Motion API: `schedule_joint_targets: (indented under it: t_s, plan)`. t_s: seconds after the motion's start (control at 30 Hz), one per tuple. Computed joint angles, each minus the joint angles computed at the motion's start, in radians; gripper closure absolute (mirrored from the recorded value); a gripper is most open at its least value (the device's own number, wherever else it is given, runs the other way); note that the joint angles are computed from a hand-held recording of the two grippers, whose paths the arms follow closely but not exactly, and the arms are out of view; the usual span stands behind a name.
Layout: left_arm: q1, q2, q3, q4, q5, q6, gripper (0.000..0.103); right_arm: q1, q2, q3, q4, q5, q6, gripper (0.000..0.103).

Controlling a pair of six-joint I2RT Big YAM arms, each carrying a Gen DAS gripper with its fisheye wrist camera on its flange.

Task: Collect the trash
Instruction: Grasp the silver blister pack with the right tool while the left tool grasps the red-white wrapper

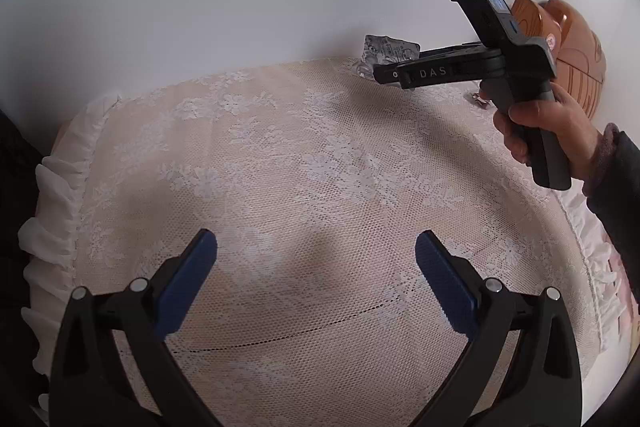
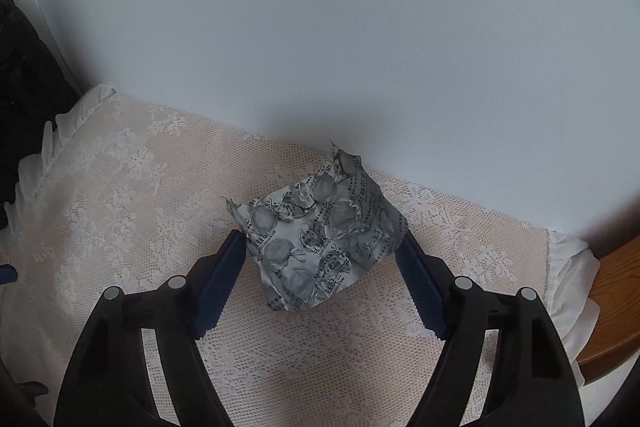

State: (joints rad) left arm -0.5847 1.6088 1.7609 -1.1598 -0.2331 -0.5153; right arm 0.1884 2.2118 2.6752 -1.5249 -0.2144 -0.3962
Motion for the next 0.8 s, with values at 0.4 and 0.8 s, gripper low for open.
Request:
schedule_joint_targets:
  t_s: [0.4, 0.8]
  plan:
    - [-0.017, 0.005, 0.014, -0.034, 0.003, 0.01, 0.008, -0.021, -0.448, -0.717, 0.274, 0.046, 0.087, 0.026]
    - [-0.096, 0.044, 0.11, -0.102, -0.021, 0.023, 0.008, -0.121, -0.847, -1.131, 0.31, 0.093, 0.312, 0.026]
